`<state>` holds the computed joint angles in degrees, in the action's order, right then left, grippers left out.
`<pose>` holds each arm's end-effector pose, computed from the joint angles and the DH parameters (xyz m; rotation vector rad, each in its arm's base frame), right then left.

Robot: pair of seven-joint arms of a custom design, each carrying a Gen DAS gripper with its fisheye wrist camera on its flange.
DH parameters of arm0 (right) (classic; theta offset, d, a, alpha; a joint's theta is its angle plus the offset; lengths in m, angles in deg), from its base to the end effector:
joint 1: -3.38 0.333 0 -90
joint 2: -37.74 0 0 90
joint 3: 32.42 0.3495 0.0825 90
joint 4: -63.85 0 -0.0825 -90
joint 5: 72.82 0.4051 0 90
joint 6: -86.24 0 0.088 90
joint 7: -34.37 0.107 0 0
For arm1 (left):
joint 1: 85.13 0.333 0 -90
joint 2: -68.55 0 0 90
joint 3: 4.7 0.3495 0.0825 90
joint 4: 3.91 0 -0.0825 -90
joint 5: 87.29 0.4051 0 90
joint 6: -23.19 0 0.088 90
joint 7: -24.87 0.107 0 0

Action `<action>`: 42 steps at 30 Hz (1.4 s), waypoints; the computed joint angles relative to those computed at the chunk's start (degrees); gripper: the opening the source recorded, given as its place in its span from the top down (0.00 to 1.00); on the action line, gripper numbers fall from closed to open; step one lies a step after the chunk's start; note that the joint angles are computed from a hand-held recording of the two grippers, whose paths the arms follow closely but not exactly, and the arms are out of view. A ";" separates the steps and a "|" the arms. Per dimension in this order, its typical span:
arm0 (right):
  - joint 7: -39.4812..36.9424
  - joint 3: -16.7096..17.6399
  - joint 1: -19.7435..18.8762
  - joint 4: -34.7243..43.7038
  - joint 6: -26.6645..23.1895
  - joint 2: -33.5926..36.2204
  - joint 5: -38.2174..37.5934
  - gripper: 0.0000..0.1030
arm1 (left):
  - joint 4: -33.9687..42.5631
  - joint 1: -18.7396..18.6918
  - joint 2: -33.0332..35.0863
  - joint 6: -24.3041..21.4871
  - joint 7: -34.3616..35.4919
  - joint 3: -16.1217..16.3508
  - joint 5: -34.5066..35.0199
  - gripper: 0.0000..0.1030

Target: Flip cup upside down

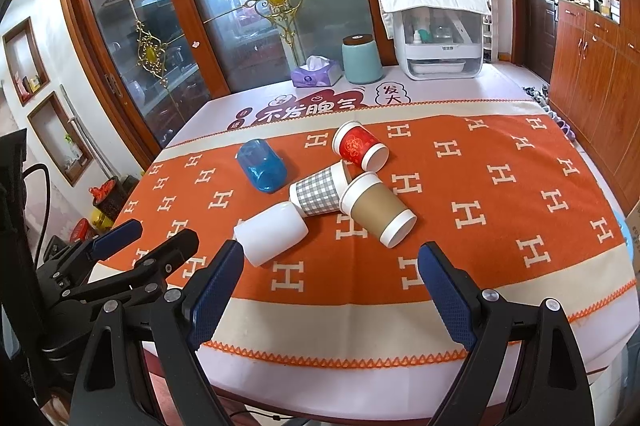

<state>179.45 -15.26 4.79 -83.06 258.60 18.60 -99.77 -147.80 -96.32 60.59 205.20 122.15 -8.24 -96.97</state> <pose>0.4327 0.1873 0.4763 -1.5579 1.8500 -0.5494 0.4985 -0.1158 0.4451 -1.5808 1.9650 -0.8510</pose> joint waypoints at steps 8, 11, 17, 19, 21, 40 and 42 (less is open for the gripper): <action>-0.06 -0.17 -0.10 -0.12 0.24 0.05 -0.22 0.13 | 0.47 -0.78 0.20 -0.40 1.78 0.41 -1.12 0.27; -0.01 0.01 -0.46 0.13 0.28 0.31 -0.64 0.13 | 0.72 -0.78 0.24 -0.68 2.17 0.22 -1.23 0.27; -1.20 -0.72 -0.07 1.32 -0.35 1.08 -0.13 0.13 | 1.54 -0.25 0.66 -1.40 2.59 -0.35 -0.95 0.27; -1.40 -1.09 0.42 1.79 -0.82 1.27 -0.09 0.13 | 1.94 -0.47 0.92 -1.73 3.40 -0.16 -1.40 0.27; -1.20 -1.23 0.48 1.73 -0.77 1.26 -0.33 0.13 | 2.41 0.02 1.25 -2.12 3.58 -0.55 -1.25 0.27; -4.62 -8.74 6.69 7.97 -0.77 13.19 4.56 0.13 | 20.41 5.76 14.53 -20.70 33.40 -3.50 -15.00 0.27; -5.32 -9.98 7.65 8.92 -0.30 15.31 5.43 0.13 | 22.78 6.74 16.39 -24.03 32.14 -4.13 -10.75 0.28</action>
